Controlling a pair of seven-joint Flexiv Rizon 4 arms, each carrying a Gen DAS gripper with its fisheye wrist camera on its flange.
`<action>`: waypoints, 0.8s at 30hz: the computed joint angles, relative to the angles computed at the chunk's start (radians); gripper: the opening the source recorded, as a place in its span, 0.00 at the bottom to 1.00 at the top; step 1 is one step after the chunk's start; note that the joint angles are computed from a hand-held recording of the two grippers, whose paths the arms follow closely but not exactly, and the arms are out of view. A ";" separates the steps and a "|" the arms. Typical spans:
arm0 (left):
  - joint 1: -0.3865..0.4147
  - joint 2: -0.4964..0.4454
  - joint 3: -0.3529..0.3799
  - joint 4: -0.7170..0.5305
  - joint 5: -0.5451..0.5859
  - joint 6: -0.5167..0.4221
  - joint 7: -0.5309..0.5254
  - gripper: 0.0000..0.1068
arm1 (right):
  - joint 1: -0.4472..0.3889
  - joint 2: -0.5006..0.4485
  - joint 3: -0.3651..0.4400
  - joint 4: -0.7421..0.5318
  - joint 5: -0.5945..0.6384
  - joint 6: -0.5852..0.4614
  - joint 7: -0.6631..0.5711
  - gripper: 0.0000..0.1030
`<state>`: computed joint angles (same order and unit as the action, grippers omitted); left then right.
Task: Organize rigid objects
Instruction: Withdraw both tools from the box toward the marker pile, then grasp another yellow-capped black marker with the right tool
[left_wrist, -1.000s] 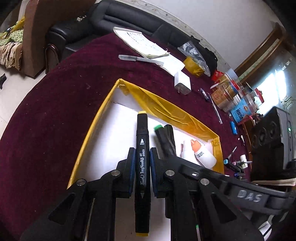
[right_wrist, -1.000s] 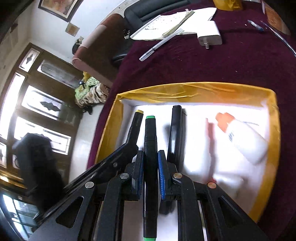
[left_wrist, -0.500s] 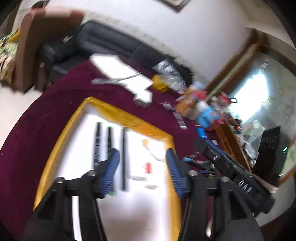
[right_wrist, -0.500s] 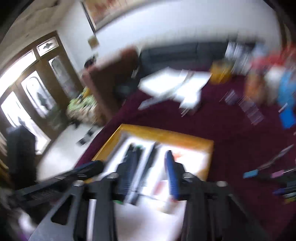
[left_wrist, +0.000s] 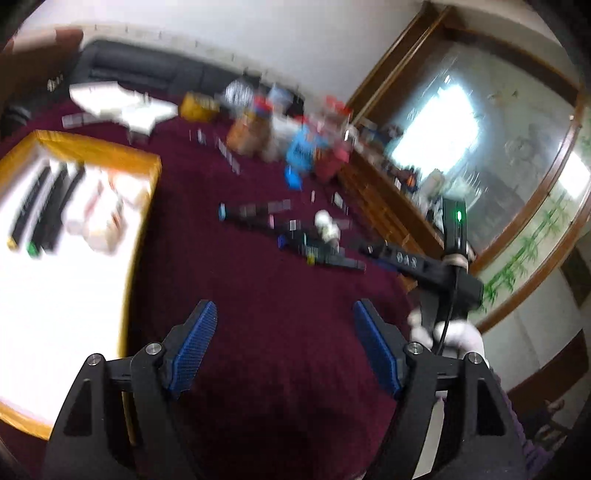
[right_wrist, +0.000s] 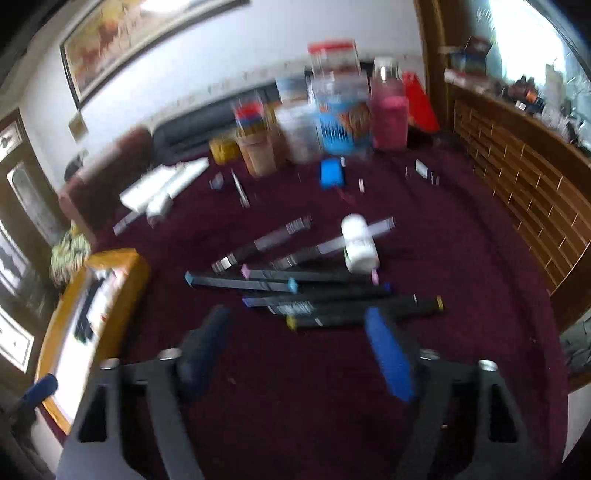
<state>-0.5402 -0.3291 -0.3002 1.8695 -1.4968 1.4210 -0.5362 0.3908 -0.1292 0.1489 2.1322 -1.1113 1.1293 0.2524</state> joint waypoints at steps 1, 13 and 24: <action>0.003 -0.005 0.009 0.006 0.065 -0.022 -0.066 0.71 | -0.009 -0.013 -0.002 0.002 0.019 0.031 -0.030 0.51; 0.036 -0.014 -0.050 0.034 0.160 0.048 -0.182 0.71 | -0.048 -0.087 -0.044 -0.012 0.176 -0.052 -0.123 0.50; 0.082 -0.038 -0.076 0.044 0.268 -0.008 -0.262 0.71 | 0.062 -0.116 -0.020 0.006 0.228 0.139 -0.204 0.56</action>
<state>-0.4581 -0.3672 -0.3759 1.9134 -1.2293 1.4127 -0.7979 0.4529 -0.2451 0.1285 2.1386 -0.8833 1.2680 0.0483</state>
